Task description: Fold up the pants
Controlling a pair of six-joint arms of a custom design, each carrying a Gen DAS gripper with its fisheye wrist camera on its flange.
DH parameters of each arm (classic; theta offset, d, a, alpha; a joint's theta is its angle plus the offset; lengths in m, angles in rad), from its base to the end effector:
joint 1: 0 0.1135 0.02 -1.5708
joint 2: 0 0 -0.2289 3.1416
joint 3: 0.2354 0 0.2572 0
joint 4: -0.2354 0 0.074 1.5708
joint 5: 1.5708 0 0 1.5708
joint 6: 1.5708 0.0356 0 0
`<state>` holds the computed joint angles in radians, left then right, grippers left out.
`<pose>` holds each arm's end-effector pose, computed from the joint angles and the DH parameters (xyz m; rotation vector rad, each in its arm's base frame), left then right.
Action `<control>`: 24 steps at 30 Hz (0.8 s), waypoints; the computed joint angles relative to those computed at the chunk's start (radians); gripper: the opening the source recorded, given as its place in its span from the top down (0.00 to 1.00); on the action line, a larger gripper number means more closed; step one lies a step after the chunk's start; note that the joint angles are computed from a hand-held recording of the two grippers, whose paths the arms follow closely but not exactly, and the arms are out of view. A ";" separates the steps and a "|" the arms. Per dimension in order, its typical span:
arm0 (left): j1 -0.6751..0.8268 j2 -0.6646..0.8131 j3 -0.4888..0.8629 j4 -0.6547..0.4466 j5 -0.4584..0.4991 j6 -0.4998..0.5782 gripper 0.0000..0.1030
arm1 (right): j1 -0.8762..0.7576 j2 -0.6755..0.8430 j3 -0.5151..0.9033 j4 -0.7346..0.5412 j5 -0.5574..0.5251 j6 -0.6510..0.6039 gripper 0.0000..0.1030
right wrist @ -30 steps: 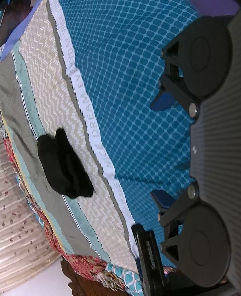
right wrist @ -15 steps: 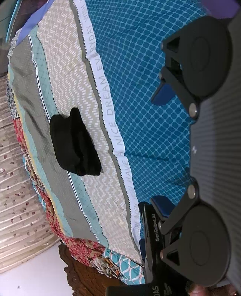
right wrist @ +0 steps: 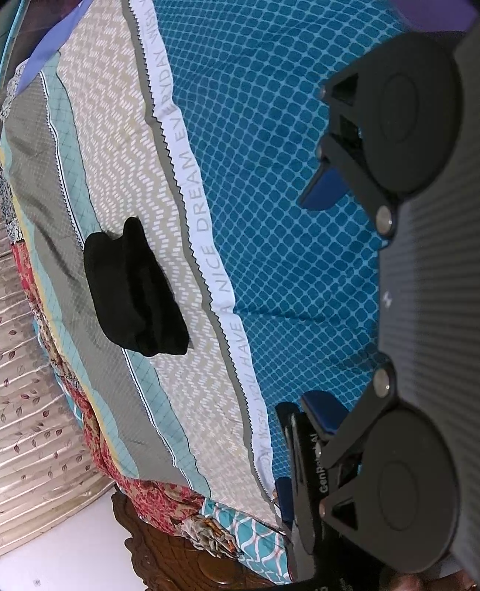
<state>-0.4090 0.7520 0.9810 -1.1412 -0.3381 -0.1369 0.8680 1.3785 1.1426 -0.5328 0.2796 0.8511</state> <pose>0.1411 -0.0483 0.3000 0.1881 2.4131 0.1745 0.2087 0.2311 0.2628 0.1210 2.3631 0.5418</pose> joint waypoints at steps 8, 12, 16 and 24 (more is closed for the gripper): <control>0.035 0.030 0.001 -0.044 0.033 -0.027 0.00 | 0.002 0.008 0.004 -0.007 -0.010 0.007 0.00; 0.056 0.039 0.003 -0.059 0.044 -0.030 0.00 | -0.002 0.014 0.000 -0.009 -0.019 0.017 0.00; 0.063 0.036 -0.002 -0.066 0.049 -0.037 0.00 | -0.005 0.021 0.000 -0.012 -0.032 0.026 0.00; 0.058 0.047 -0.012 -0.071 0.043 -0.044 0.00 | -0.005 0.033 0.003 -0.014 -0.055 0.029 0.00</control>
